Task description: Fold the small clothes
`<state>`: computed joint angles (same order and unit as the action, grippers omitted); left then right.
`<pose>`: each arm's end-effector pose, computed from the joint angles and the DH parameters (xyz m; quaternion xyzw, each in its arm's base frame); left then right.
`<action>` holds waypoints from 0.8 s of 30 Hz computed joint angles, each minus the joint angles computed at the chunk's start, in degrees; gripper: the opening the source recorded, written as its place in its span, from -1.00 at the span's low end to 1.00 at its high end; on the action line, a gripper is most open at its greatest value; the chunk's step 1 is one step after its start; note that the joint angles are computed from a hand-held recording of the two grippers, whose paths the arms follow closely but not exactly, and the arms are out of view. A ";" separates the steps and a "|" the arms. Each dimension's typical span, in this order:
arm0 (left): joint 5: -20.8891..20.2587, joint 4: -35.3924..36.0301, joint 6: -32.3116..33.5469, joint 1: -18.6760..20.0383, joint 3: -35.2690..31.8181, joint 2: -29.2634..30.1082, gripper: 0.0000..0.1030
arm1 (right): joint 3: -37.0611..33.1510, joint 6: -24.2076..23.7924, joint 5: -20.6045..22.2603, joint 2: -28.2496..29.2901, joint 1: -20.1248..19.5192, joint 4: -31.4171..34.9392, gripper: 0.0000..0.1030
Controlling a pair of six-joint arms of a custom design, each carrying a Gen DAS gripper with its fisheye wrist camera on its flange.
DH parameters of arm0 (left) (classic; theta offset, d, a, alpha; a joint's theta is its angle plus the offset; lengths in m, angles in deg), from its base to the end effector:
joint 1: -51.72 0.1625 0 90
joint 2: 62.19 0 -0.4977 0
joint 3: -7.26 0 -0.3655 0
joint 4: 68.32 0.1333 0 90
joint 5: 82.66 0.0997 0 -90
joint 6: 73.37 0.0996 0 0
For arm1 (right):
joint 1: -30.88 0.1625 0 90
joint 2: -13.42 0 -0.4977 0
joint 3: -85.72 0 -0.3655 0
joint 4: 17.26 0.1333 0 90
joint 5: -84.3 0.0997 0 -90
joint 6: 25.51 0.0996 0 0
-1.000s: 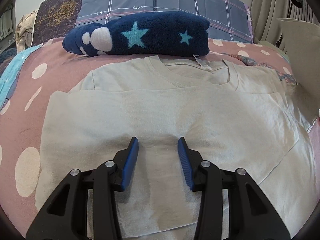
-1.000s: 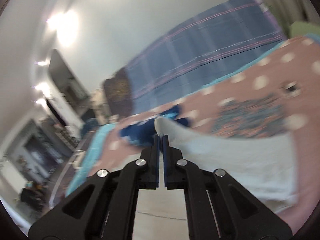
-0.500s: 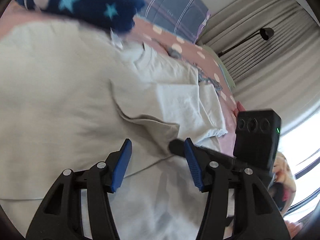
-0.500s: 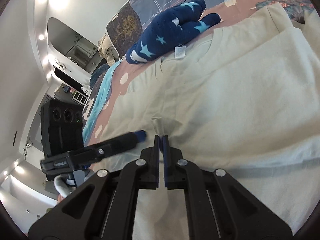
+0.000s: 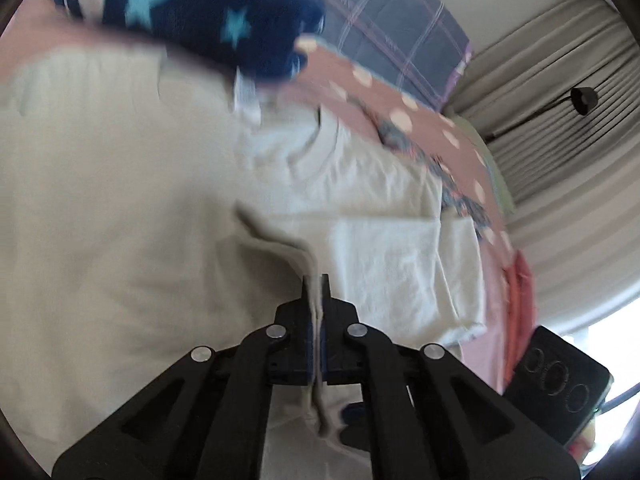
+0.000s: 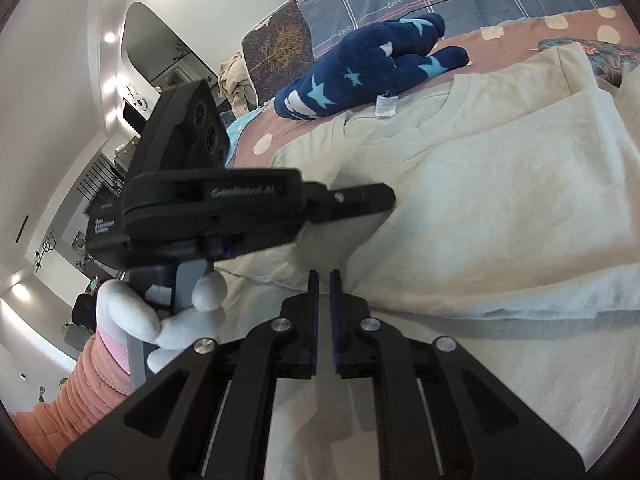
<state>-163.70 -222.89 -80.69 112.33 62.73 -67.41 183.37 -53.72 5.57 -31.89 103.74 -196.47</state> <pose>-0.2876 -0.8139 -0.1439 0.1798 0.9727 -0.1423 0.0344 -0.0638 -0.7251 0.2087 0.1220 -0.9367 0.3263 0.0354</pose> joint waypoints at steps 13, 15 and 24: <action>16.49 -16.24 16.24 -2.70 9.68 -10.15 -0.96 | 7.69 2.67 -5.37 -8.15 -7.61 -7.79 -0.41; 18.89 -16.87 16.12 -1.74 10.45 -10.62 -0.96 | 9.05 2.39 -4.50 -8.45 -7.86 -9.86 -0.41; 23.32 -13.69 11.44 3.48 11.93 -10.41 -0.95 | 10.30 -5.16 -13.22 -6.30 -4.55 -16.60 -0.04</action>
